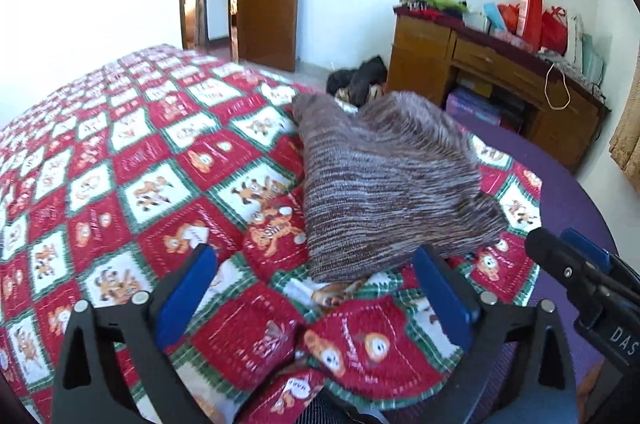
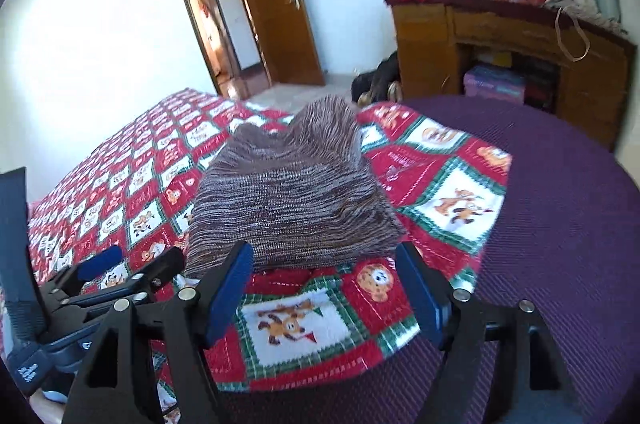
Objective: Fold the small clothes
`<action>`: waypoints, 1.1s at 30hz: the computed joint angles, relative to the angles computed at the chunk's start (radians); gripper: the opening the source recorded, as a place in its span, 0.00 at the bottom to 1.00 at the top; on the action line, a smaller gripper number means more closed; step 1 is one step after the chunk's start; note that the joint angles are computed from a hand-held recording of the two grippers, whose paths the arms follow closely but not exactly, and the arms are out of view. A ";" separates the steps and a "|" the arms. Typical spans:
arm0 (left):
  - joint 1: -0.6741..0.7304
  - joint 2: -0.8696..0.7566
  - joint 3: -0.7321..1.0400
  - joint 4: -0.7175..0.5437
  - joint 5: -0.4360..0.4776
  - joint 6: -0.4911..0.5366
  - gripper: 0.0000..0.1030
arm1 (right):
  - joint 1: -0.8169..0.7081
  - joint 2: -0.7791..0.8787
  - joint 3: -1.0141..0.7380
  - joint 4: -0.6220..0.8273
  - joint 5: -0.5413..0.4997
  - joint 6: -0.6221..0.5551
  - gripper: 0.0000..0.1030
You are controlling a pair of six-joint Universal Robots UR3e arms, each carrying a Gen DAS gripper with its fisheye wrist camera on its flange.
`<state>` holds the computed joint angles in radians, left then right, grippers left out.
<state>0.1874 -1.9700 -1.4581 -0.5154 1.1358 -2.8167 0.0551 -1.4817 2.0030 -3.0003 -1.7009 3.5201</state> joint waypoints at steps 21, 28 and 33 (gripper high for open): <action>0.082 0.375 -0.387 0.337 -0.042 -0.062 1.00 | 0.264 -0.140 0.007 -0.238 -0.428 -0.060 0.85; 0.071 0.406 -0.493 0.577 0.036 -0.116 1.00 | 0.280 -0.165 0.026 -0.257 -0.453 -0.027 0.85; 0.066 0.418 -0.472 0.511 0.027 -0.084 1.00 | 0.297 -0.171 0.018 -0.248 -0.484 -0.020 0.85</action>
